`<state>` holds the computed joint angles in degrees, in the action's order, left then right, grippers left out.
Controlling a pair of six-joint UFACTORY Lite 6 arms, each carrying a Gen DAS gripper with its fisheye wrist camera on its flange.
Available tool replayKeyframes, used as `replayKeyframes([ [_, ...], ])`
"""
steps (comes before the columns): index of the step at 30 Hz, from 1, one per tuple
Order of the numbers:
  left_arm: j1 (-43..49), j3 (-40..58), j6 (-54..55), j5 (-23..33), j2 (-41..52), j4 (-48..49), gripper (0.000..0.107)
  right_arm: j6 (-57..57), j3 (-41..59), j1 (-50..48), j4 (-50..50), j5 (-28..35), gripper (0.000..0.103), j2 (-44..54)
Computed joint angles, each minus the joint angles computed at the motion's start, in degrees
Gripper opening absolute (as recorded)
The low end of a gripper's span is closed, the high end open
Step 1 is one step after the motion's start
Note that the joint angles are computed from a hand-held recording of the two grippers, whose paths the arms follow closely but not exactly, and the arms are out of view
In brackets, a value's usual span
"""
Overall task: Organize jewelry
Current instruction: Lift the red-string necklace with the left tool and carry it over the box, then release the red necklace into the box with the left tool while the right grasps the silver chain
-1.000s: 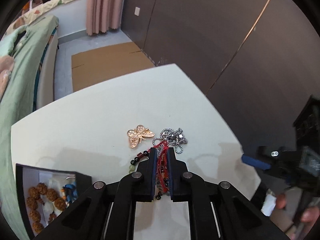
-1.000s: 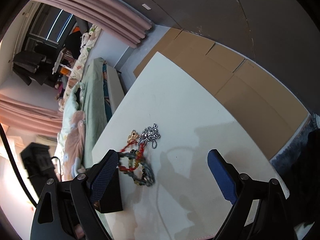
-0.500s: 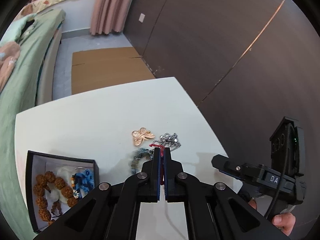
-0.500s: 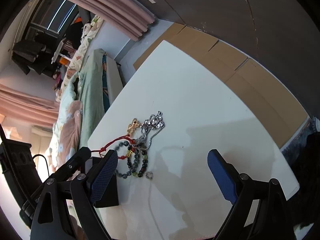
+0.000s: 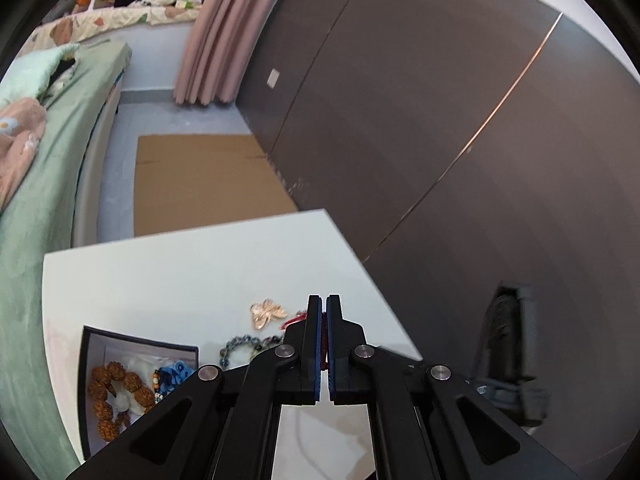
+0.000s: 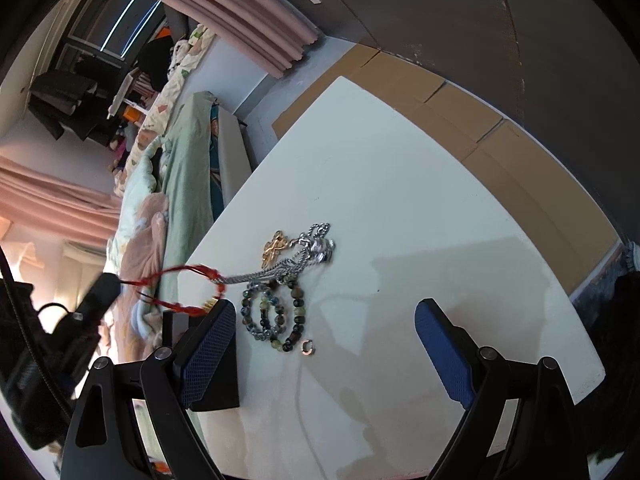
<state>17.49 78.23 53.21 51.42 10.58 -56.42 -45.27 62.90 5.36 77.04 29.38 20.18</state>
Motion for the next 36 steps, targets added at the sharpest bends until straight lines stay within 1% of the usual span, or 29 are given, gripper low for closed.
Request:
replayKeyframes([
  [10, 7.00, 1.53, 2.82, 7.40, -2.96, -5.93, 0.001, 3.73, 2.35, 3.54, -3.18, -2.43, 0.092, 1.52],
  [16, 11.61, 2.91, 4.02, 11.23, -4.24, -9.25, 0.001, 6.01, 3.09, 5.58, -4.12, -5.18, 0.092, 1.99],
  [19, 13.58, 4.05, 4.05, 12.39, -3.62, -9.84, 0.001, 13.46, 6.98, 6.98, -11.36, -7.46, 0.092, 4.09],
  [22, 14.87, 5.00, 3.53, 12.28, -2.45, -9.60, 0.001, 27.25, 13.64, 9.73, -26.79, -9.35, 0.091, 7.83],
  [25, 16.34, 4.76, 3.83, 11.33, -1.94, -9.42, 0.001, 38.25, 18.75, 11.62, -39.17, -9.01, 0.088, 11.19],
  [27, 17.34, 4.40, 3.91, 10.97, -1.60, -9.27, 0.001, 43.90, 22.21, 12.62, -45.14, -7.71, 0.081, 13.87],
  [28, 17.99, 3.85, 4.10, 10.71, -1.79, -9.02, 0.001, 48.67, 25.68, 13.25, -50.46, -6.19, 0.077, 16.33],
  [29, 18.52, 3.31, 4.27, 10.44, -1.94, -8.77, 0.001, 51.53, 27.88, 13.78, -53.85, -5.36, 0.069, 17.85],
  [30, 19.07, 2.97, 4.46, 10.33, -1.80, -8.56, 0.001, 55.25, 30.60, 14.49, -58.55, -4.20, 0.064, 19.64],
  [32, 19.77, 1.93, 4.80, 9.40, -1.68, -8.07, 0.001, 61.50, 34.85, 15.56, -66.42, -1.74, 0.063, 22.64],
  [33, 19.99, 1.60, 4.94, 8.91, -1.56, -7.84, 0.001, 63.65, 36.78, 16.16, -68.96, -0.21, 0.059, 24.11],
  [34, 20.06, 1.49, 4.81, 8.35, -1.22, -7.48, 0.001, 65.14, 37.26, 16.80, -71.93, -0.04, 0.057, 24.37],
  [35, 20.25, 1.64, 4.64, 8.12, -0.77, -7.11, 0.001, 64.56, 38.32, 17.11, -72.50, 1.06, 0.042, 25.02],
  [36, 20.31, 1.52, 4.38, 7.73, -0.47, -6.69, 0.001, 62.09, 37.82, 16.93, -70.67, 0.54, 0.029, 24.66],
])
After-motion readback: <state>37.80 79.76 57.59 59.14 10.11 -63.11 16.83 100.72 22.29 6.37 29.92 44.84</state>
